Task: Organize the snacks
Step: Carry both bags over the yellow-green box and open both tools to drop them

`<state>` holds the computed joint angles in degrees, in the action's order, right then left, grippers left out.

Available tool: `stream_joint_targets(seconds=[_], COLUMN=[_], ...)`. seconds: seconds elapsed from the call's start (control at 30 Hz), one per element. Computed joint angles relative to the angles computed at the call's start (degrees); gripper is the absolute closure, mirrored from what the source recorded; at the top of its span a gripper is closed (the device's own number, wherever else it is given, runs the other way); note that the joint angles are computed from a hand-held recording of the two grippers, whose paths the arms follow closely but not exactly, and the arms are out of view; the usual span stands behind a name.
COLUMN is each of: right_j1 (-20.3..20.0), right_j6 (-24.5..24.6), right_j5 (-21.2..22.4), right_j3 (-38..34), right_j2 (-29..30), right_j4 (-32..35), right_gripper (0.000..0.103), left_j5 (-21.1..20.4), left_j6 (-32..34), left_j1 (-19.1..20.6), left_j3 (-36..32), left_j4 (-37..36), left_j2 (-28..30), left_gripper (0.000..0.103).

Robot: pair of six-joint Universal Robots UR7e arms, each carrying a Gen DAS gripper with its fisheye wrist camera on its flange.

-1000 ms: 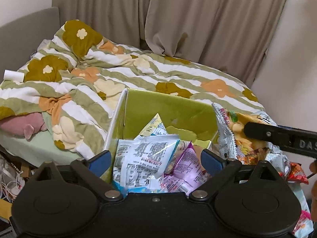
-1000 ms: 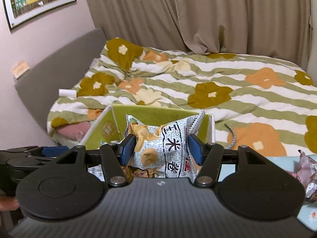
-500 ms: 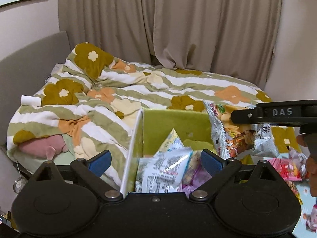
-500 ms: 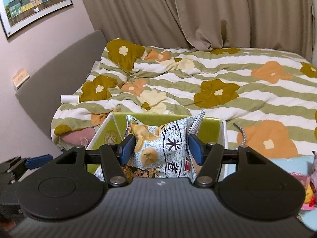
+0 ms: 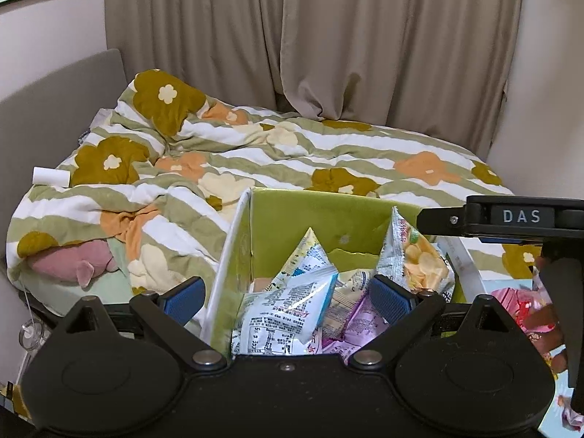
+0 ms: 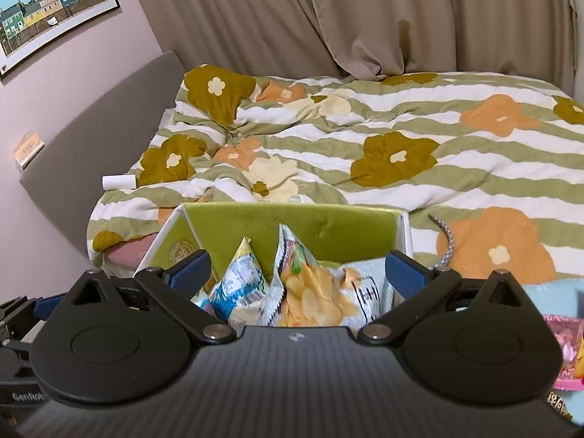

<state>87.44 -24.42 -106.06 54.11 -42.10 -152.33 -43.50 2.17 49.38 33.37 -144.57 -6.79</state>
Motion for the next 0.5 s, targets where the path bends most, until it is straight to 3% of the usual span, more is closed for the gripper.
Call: stream_joint_targets(seconds=[0.5], right_j1=[1.6], right_j6=[-1.9], right_j5=[-0.3], right_j3=[10.5], right_j2=[-6.5], right_j4=[-8.4], right_gripper=[0.000], left_j5=[-0.8], left_j6=[3.2], left_j1=[-1.7], left_j3=[5.4], left_j4=[-6.4], left_j2=[-3.2], left_gripper=[0.004])
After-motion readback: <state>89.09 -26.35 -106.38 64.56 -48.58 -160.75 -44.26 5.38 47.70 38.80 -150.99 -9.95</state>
